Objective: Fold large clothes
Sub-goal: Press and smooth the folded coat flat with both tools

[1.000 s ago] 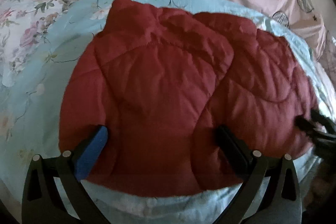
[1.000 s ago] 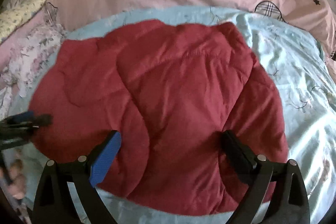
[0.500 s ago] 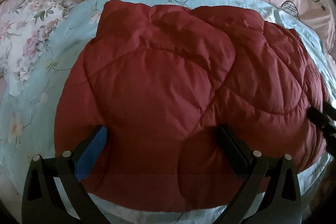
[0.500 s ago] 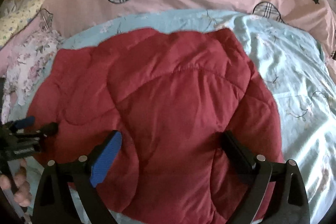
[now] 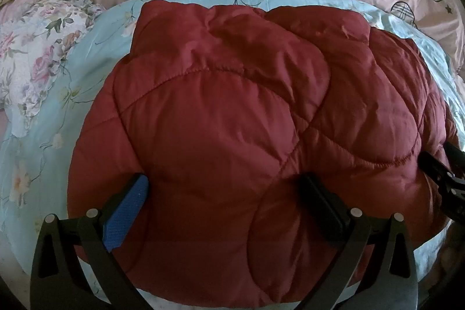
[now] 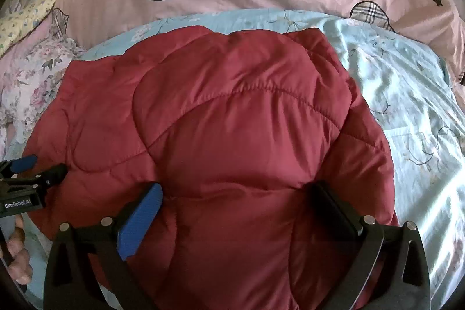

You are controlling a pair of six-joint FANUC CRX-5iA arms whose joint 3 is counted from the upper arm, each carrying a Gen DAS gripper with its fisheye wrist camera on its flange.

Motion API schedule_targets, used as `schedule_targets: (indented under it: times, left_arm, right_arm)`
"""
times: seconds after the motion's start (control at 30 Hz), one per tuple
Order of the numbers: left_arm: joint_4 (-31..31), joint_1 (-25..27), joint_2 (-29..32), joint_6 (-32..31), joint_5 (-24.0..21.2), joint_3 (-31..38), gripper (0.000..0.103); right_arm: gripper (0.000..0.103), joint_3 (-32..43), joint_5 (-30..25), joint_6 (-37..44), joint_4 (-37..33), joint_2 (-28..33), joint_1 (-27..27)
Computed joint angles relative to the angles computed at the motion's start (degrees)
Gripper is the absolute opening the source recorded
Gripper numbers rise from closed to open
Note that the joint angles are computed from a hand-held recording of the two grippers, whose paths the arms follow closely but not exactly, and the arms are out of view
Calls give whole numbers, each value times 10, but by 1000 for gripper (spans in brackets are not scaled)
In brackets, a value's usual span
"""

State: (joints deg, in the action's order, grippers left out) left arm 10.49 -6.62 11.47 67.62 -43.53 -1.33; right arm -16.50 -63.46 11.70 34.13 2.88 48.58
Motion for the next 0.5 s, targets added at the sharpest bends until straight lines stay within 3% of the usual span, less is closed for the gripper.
schedule_targets:
  times: [0.33,0.5]
  left_arm:
    - [-2,-1,8,-2,-1,9,103]
    - [27,6,6,-23,-3,16,103]
  right_arm:
    - [103,44,-13,46,-42,20,-26]
    - [103,44,-15,47,-43,22,-27]
